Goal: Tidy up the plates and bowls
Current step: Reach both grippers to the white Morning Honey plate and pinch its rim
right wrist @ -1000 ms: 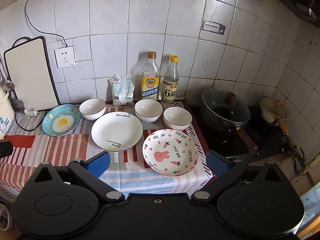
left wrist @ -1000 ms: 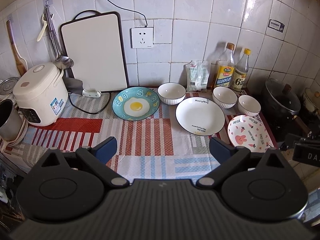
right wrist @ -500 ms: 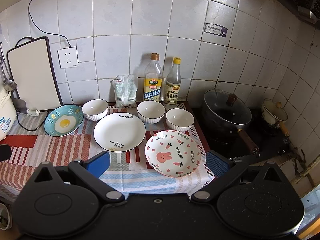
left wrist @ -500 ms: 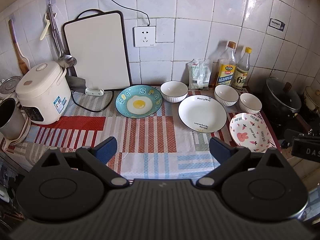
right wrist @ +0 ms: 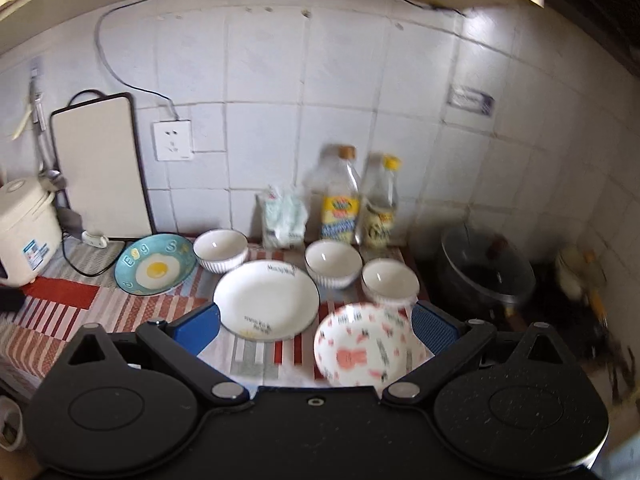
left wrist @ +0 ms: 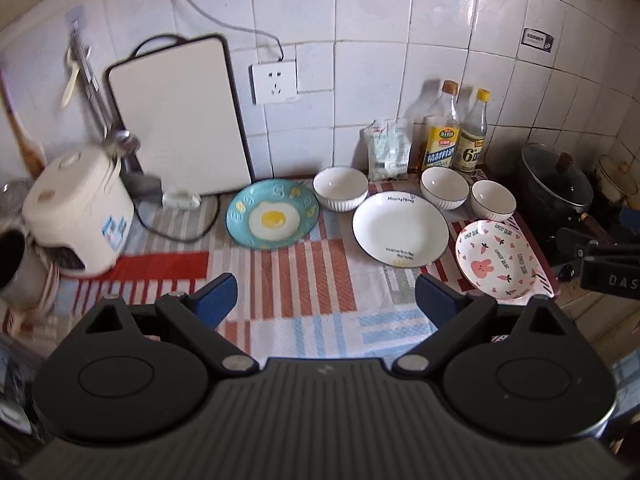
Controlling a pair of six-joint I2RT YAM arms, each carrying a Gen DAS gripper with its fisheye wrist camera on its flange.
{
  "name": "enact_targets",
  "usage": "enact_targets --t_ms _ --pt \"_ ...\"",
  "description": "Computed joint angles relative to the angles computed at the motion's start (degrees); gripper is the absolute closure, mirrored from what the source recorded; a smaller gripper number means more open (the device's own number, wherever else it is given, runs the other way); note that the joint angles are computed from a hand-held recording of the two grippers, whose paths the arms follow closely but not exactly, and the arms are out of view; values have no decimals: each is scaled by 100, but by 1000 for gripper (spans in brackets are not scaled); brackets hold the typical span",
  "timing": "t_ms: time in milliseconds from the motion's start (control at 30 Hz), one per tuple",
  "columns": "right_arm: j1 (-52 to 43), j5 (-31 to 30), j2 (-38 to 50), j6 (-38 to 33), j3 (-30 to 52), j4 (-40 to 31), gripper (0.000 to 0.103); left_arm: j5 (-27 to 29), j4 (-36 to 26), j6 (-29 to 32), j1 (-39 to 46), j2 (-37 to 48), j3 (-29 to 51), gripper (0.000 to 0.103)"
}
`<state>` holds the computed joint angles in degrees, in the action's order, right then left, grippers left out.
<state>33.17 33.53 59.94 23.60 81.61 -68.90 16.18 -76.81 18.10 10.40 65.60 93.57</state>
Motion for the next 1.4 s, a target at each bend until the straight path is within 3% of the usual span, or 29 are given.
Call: enact_targets --t_ms 200,300,467,567,700,833,967,1033,1100,1233,1400 --pt "-1187 -1575 554 -523 306 188 11 480 -594 730 292 1543 1228 14" --pt "-1108 -1761 792 -145 297 253 12 536 -742 1012 220 2228 1666 21" --pt "-1159 -2203 1203 585 302 542 14 610 -647 1426 36 3032 2056 22" --pt "-1236 -2319 1387 973 4 1031 18 820 -129 1517 -50 3296 1885 23" --pt "-1361 -2529 1632 1580 -916 2142 38 1096 1360 1297 -278 3318 851 24" --pt "-1579 -2741 2097 1955 -1467 3014 40 918 2083 944 -686 4005 664 32" --pt "-1968 -3003 2552 2274 -2049 4048 44 584 2378 630 -1067 4893 902 44" --pt "-2207 -3233 2893 2476 -2173 4384 60 292 2559 437 -1268 5260 1030 48" --pt "-2355 -3385 3197 2619 -2216 4664 68 134 2646 397 -1415 5624 1229 53" --pt "-2455 -3371 3554 2975 -2236 4987 71 -26 2497 223 -1601 6352 1894 73" --pt "-2459 -3302 3954 3188 -2078 5059 72 -263 2169 73 -1774 7117 2866 80"
